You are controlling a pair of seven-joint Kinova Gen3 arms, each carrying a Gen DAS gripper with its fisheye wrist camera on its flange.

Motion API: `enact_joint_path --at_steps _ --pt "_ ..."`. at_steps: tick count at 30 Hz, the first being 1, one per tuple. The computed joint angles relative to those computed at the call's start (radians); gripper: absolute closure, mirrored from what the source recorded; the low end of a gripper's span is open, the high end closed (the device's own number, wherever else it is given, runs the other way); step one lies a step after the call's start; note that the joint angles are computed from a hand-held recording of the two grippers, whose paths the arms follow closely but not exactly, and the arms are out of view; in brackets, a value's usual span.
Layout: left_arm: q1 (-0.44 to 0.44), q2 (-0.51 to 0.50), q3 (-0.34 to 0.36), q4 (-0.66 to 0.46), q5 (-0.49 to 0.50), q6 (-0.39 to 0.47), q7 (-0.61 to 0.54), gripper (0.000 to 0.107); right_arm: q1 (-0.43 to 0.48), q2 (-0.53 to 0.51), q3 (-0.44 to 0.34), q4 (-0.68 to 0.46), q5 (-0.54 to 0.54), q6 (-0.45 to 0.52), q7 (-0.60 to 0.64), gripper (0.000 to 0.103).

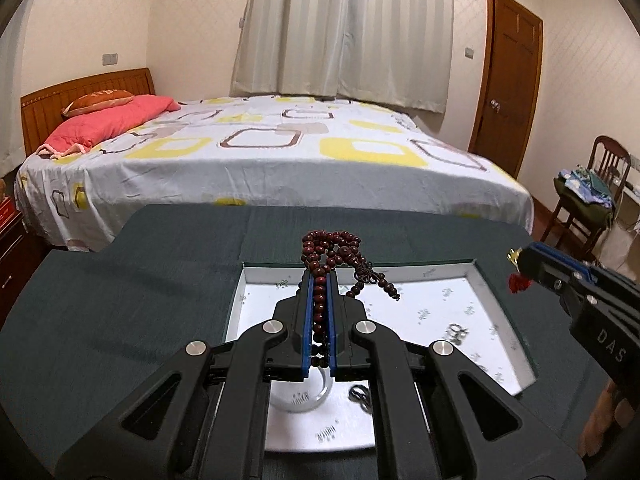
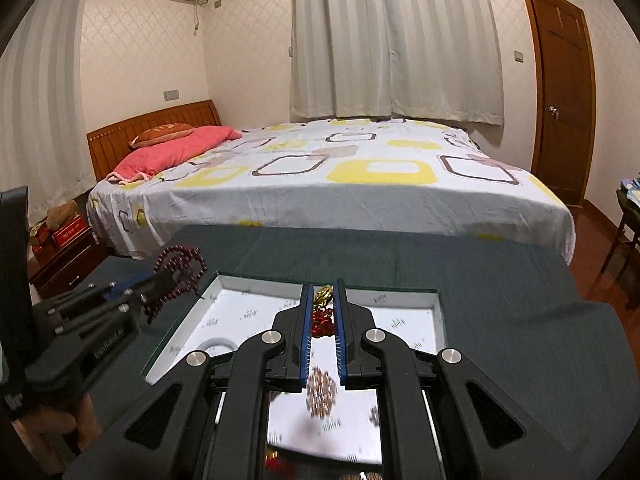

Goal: Organize jewelry
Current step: 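Lift the mala and charm and carry both tools over the green box, then lower mala and charm into the box and open both tools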

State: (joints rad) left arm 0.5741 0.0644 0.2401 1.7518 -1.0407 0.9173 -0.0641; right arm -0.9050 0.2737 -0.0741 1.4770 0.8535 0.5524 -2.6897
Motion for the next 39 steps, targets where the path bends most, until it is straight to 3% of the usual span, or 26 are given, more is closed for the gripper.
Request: enact_joint_path --at_steps 3,12,20,26,39 --pt "-0.023 0.034 -0.023 -0.006 0.027 -0.045 -0.03 0.101 0.016 0.054 0.0 -0.049 -0.042 0.003 0.046 0.093" --pt "-0.064 0.138 -0.111 -0.048 0.179 -0.147 -0.178 0.101 0.084 0.228 -0.02 -0.237 -0.32 0.087 0.309 0.093" --pt "-0.067 0.186 -0.157 -0.104 0.322 -0.127 -0.31 0.101 0.085 0.299 0.01 -0.345 -0.484 0.184 0.44 0.093" --pt "-0.083 0.21 -0.173 -0.135 0.415 -0.12 -0.394 0.101 0.085 0.317 0.023 -0.386 -0.541 0.232 0.49 0.093" --pt "-0.073 0.234 -0.197 -0.176 0.465 -0.088 -0.457 0.101 0.091 0.343 0.031 -0.442 -0.589 0.284 0.532 0.092"
